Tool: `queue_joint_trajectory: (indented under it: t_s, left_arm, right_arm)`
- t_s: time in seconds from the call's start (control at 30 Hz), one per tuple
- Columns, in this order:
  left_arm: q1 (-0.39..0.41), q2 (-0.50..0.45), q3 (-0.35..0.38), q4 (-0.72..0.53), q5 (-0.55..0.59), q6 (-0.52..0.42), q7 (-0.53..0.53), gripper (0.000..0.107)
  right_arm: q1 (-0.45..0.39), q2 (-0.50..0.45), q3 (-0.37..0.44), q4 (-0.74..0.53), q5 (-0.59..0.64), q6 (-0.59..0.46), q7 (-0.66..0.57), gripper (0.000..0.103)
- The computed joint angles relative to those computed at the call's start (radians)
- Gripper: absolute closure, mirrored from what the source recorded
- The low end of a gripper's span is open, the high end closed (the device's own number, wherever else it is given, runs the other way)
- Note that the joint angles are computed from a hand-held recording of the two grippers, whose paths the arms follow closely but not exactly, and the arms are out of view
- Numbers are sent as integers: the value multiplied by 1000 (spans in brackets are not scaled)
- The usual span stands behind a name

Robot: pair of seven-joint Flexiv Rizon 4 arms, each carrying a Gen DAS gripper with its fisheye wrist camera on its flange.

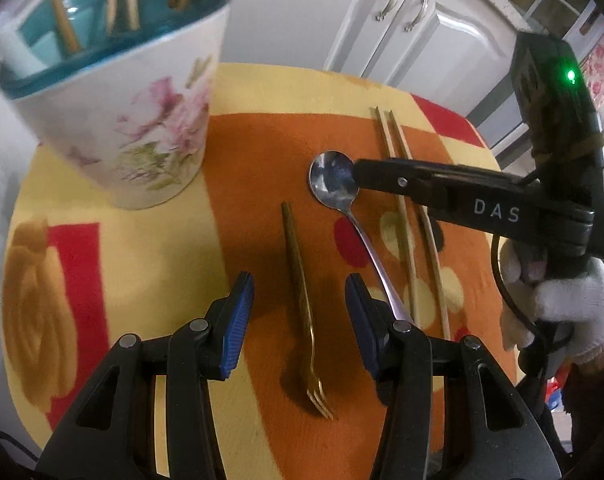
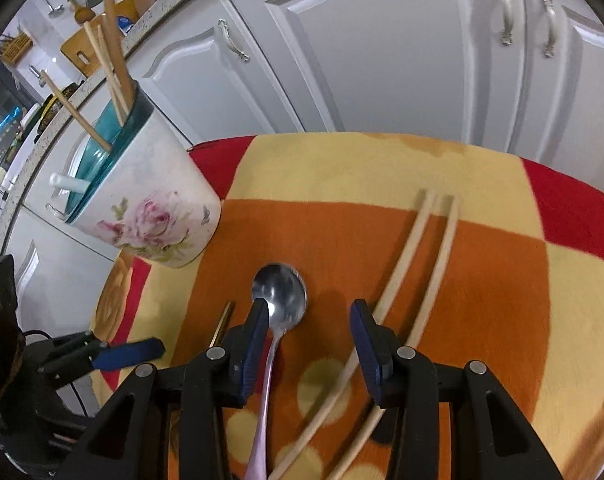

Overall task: Organize utensils
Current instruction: 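Grasp the gold fork with the left tool while the right tool grasps the steel spoon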

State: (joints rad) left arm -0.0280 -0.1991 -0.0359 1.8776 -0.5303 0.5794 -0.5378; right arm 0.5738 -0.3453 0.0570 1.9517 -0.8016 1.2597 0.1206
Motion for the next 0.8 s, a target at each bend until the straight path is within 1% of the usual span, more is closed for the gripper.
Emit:
queue_joint_trajectory:
  t_s: [0.07, 0.17, 0.23, 0.27, 0.3, 0.33, 0.37, 0.43, 0.47, 0.53, 0.6, 0.67, 0.8]
  left_arm:
    - [-6, -9, -4, -6, 7, 12, -7, 61]
    - [-11, -27, -9, -22, 19, 18, -24, 61]
    - [-14, -36, -12, -30, 25, 27, -33, 61]
    - [-16, -40, -13, -33, 28, 32, -38, 61]
    - [-17, -43, -14, -35, 31, 36, -42, 61]
    - [-17, -46, -15, -37, 33, 40, -45, 61]
    - [-18, -46, -16, -35, 33, 46, -45, 61]
    - [-21, -47, -18, -31, 36, 61, -40, 61]
    - [-21, -46, -19, -29, 37, 65, -40, 61]
    - [-22, -44, -19, -25, 39, 70, -41, 61]
    - [-23, -43, -19, -25, 42, 75, -41, 61]
    - [-23, -43, -19, -24, 42, 76, -41, 61]
    - [-22, -46, -21, -25, 36, 76, -43, 61]
  right_arm:
    - [-9, -19, -9, -7, -9, 44, -9, 61]
    - [-18, -49, -13, -25, 12, 86, -64, 61]
    - [-8, -53, -36, -19, 9, 122, -74, 62]
    - [-3, -58, -53, -18, 1, 154, -73, 67]
    - [-5, -68, -54, -24, 14, 170, -85, 70]
    - [-7, -75, -53, -30, 32, 181, -102, 75]
    - [-7, -82, -51, -35, 49, 185, -125, 80]
    - [-9, -91, -39, -50, 87, 176, -177, 85]
    - [-6, -95, -38, -54, 101, 176, -199, 90]
    - [11, -91, -52, -53, 113, 172, -220, 94]
    - [38, -79, -84, -42, 104, 170, -209, 98]
    - [50, -65, -93, -32, 98, 153, -200, 99]
    - [73, -8, -128, 40, 15, 167, -110, 100]
